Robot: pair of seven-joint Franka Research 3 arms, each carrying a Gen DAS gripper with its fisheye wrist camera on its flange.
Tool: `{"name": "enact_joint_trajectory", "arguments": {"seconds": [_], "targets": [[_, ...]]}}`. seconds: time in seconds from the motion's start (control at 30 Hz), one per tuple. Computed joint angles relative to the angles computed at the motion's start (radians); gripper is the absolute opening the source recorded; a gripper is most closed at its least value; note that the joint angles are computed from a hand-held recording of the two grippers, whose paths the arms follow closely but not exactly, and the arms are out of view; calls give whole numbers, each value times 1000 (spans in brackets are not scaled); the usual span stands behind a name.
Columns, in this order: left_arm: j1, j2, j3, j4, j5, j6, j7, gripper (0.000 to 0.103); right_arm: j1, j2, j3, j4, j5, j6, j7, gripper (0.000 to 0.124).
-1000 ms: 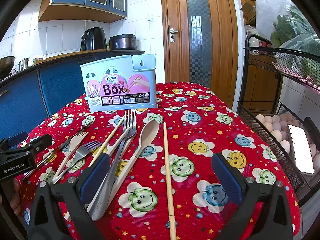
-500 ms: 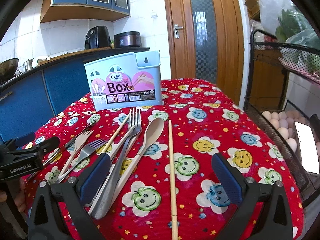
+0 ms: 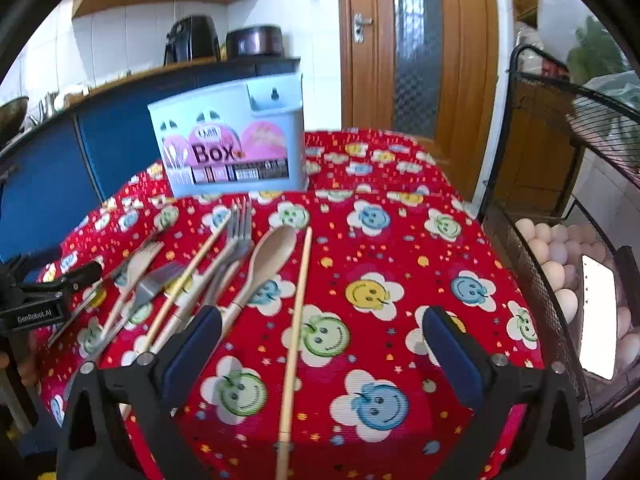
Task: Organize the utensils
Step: 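Grasp a silver knife with the left tool while the right tool grasps a wooden chopstick, then lift the knife and chopstick and carry both over the blue caddy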
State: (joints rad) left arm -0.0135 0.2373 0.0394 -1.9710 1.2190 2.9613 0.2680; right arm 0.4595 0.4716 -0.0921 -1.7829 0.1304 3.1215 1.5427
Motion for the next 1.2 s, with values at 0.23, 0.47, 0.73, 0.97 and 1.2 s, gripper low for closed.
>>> {"name": "enact_joint_trajectory", "arguments": {"seconds": [0.23, 0.47, 0.73, 0.97, 1.2], "targets": [[37, 33, -76, 14, -354, -63, 432, 102, -97, 47, 94, 117, 29, -196, -57, 76], [34, 67, -97, 61, -553, -114, 670, 88, -80, 105, 61, 245, -43, -345, -37, 62], [97, 131, -194, 182, -906, -229, 1051, 58, -115, 219, 96, 506, -57, -621, -89, 49], [73, 165, -194, 264, -1010, -320, 1195, 20, -127, 353, 103, 777, -50, -840, -110, 27], [81, 180, -195, 290, -1098, -321, 1236, 8, -158, 403, 132, 878, 16, -908, -118, 6]]}}
